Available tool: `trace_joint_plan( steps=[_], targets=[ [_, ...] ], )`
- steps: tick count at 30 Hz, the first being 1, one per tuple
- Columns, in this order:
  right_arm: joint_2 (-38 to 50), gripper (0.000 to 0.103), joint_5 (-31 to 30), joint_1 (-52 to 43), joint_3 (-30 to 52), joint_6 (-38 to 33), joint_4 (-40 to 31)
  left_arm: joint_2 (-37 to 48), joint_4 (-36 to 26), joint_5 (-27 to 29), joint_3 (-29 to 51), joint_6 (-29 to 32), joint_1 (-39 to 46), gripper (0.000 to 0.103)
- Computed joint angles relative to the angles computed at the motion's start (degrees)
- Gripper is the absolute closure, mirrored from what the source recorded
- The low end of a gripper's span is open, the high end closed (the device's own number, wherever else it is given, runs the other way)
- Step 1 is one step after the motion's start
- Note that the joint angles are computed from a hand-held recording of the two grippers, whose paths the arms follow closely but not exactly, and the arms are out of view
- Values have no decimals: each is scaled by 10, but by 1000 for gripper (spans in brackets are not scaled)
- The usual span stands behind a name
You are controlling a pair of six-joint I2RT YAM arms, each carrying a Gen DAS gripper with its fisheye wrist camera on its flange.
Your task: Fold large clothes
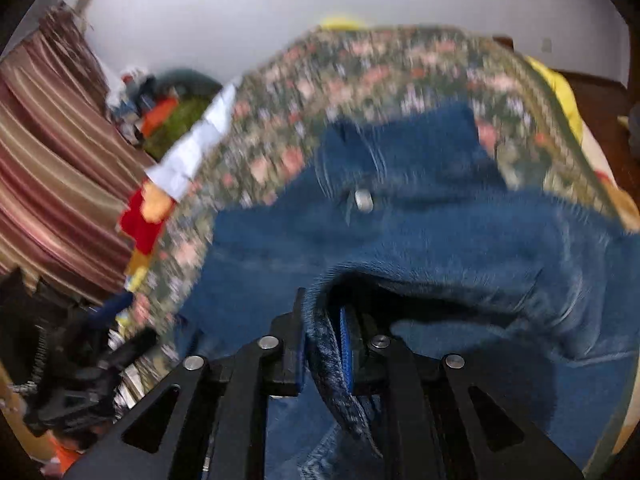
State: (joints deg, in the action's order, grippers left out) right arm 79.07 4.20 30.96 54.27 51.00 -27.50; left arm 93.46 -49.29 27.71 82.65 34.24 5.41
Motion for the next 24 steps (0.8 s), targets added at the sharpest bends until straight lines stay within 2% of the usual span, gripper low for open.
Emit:
trace_joint_plan(
  steps=[6, 10, 14, 16, 21, 24],
  targets=[
    [31, 92, -81, -5, 6, -27, -56, -16, 11, -4, -25, 8, -13, 24],
    [-1, 92, -97, 4, 7, -37, -110, -24, 0, 3, -20, -3, -31, 24],
    [-77, 92, -99, 14, -17, -30, -137, -46, -6, 2, -19, -6, -57, 24],
    [-122, 92, -67, 30, -20, -29, -172, -55, -10, 2, -17, -8, -76, 24],
    [-220, 92, 66, 81, -1, -22, -289, -74, -4, -25, -22, -19, -146, 24],
    [-275, 92, 110, 77, -8, -7, -346, -65, 3, -46, -22, -29, -200, 24]
  ],
)
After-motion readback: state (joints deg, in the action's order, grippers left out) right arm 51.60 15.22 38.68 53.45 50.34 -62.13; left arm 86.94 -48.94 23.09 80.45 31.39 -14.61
